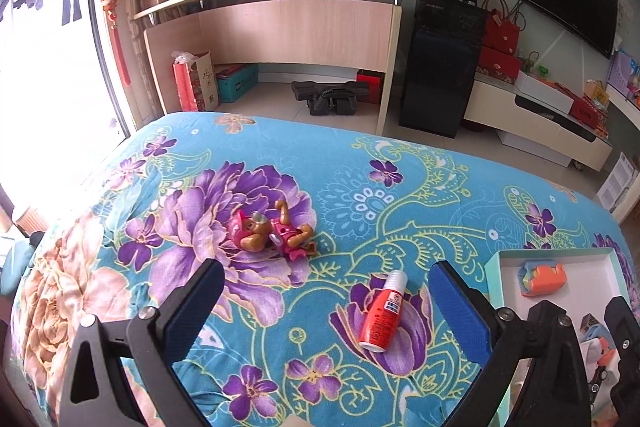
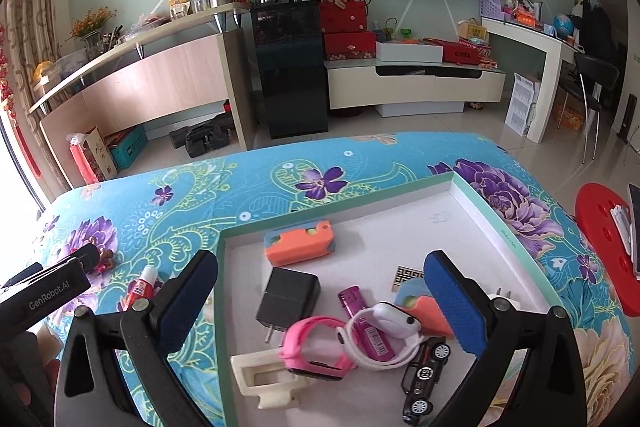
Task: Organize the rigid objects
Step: 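Move both tools back to the red bottle and pink dog figure, then grasp the red bottle with the right tool while the left tool grasps the pink dog figure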
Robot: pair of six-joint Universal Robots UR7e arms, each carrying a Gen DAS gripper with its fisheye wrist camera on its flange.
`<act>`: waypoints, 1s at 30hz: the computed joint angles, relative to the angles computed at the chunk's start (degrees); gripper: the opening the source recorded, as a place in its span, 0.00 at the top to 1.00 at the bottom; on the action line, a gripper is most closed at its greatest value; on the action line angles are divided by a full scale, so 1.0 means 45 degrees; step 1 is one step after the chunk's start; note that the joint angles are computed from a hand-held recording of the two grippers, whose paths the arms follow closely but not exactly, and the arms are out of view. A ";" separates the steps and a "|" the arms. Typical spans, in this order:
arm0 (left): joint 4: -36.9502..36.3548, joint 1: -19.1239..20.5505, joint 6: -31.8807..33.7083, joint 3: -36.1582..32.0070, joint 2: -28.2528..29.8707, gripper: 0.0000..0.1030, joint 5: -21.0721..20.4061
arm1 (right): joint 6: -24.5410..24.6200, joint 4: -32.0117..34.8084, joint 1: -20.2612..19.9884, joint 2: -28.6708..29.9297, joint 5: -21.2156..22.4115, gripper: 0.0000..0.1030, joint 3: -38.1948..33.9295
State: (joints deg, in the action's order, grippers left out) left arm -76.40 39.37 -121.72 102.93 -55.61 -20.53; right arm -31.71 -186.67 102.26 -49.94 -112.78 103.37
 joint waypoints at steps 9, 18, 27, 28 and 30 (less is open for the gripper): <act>0.2747 -0.0154 -0.3359 0.0697 -0.1283 0.00 -0.0211 | 0.0063 0.0373 0.0611 0.0406 0.0898 0.00 0.0172; 0.4384 -0.0113 -0.5323 0.1381 -0.2329 0.00 -0.0634 | 0.0128 0.0583 0.1056 0.1133 0.0959 0.00 0.0063; 0.5178 0.0124 -0.6487 0.2144 -0.3290 0.00 -0.1051 | 0.0197 0.1069 0.1235 0.1825 0.1276 0.01 -0.0182; 0.5197 0.0154 -0.6531 0.2216 -0.3356 0.00 -0.1029 | 0.0154 0.1103 0.1243 0.1908 0.1333 0.01 -0.0190; 0.5343 0.0240 -0.6610 0.2258 -0.3364 0.00 -0.0948 | 0.0016 0.1282 0.1288 0.2077 0.1320 0.01 -0.0246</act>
State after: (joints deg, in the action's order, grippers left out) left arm -52.35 40.45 -151.47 113.09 -70.75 -24.79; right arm -31.64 -180.90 108.06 -40.60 -106.84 102.26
